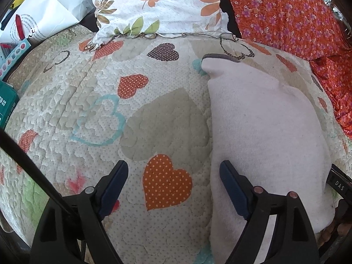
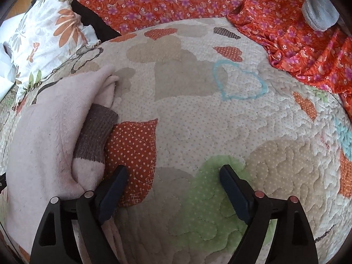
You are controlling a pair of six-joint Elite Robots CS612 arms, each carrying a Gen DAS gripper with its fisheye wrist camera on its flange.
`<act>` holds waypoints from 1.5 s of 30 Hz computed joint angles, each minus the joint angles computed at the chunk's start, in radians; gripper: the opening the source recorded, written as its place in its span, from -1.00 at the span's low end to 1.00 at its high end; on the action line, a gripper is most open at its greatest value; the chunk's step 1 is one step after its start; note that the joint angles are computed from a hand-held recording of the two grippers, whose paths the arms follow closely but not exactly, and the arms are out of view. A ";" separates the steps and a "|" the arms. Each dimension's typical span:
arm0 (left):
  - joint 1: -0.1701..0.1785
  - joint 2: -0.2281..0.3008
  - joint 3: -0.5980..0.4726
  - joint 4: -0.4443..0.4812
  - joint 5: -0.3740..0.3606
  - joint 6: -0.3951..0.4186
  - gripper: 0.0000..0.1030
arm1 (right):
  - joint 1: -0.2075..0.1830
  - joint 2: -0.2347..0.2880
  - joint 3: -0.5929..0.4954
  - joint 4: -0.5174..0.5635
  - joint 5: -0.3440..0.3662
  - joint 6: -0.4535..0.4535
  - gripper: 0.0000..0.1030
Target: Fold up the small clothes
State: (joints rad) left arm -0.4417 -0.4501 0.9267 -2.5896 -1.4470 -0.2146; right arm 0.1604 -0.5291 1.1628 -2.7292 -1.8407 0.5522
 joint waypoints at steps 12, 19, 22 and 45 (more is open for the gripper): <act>-0.007 -0.007 0.021 -0.033 0.028 0.021 0.63 | -0.010 -0.002 0.011 -0.029 0.050 0.007 0.87; 0.004 -0.043 0.084 -0.098 0.005 0.011 0.63 | -0.029 -0.046 0.082 -0.089 0.130 0.130 0.86; 0.010 -0.064 0.122 -0.129 0.012 -0.009 0.63 | -0.028 -0.070 0.127 -0.144 0.129 0.177 0.87; 0.007 -0.166 0.285 -0.150 0.084 -0.171 0.67 | 0.060 -0.099 0.166 -0.238 0.019 -0.023 0.72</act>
State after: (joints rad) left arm -0.4343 -0.6159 1.2122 -2.7399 -1.3627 -0.3859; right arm 0.2203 -0.6285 1.3288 -2.9671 -1.8213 0.5289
